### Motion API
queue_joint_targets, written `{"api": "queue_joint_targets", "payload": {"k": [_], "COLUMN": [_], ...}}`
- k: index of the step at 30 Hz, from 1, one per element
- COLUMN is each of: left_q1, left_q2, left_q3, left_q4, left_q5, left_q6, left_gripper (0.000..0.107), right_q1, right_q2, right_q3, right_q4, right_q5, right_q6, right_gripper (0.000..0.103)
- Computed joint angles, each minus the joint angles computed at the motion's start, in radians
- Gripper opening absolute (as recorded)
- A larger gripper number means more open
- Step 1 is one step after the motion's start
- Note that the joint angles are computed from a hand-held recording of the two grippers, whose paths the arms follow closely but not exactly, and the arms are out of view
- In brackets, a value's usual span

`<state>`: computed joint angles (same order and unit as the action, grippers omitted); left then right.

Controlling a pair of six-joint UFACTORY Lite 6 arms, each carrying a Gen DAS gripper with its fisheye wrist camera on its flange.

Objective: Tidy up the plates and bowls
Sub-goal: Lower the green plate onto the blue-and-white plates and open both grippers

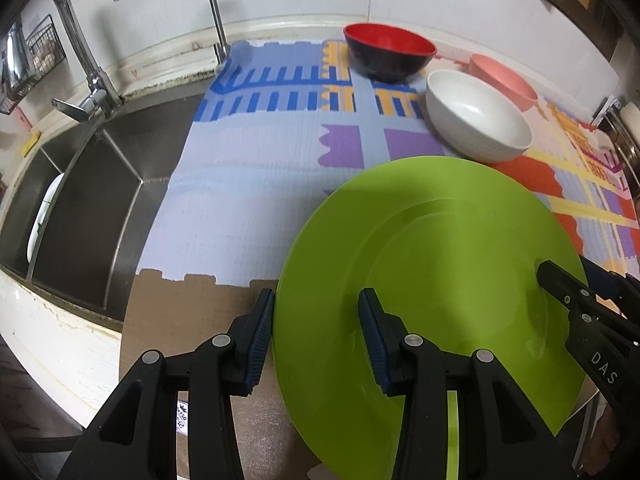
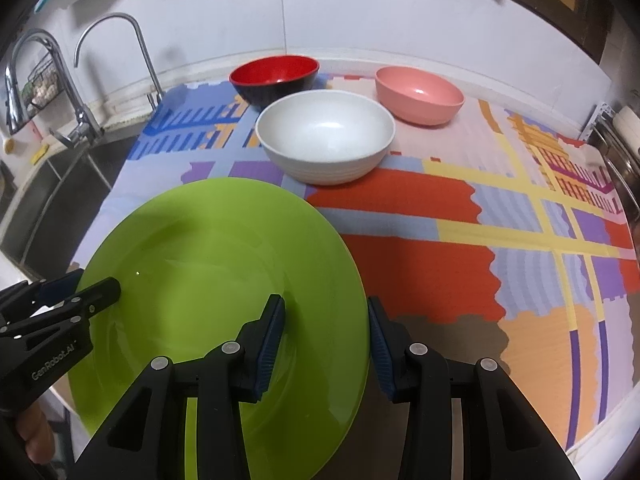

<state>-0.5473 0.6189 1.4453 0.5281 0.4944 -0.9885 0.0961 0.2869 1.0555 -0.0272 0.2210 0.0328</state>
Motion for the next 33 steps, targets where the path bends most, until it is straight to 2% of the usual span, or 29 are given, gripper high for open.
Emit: {"api": "queue_joint_targets", "payload": {"k": [17, 23, 26, 33], "left_q1": [0.004, -0.002, -0.014, -0.045], "left_q2": [0.048, 0.050, 0.054, 0.061], "left_q3": [0.032, 0.049, 0.073, 0.166], "left_q4": [-0.019, -0.003, 0.005, 0.028], "left_q5": [0.012, 0.017, 0.035, 0.074], "left_q6": [0.005, -0.011, -0.012, -0.012], "left_gripper": [0.043, 0.058, 0.060, 0.063], "right_q1": [0.001, -0.014, -0.021, -0.067], "right_q2": [0.094, 0.112, 0.101, 0.059], "right_q3": [0.043, 0.066, 0.063, 0.069], "right_q4": [0.038, 0.132, 0.116, 0.274], "right_q5": [0.012, 0.035, 0.024, 0.033], "right_q6": [-0.069, -0.185, -0.182, -0.364], "right_gripper": [0.044, 0.046, 0.052, 0.052]}}
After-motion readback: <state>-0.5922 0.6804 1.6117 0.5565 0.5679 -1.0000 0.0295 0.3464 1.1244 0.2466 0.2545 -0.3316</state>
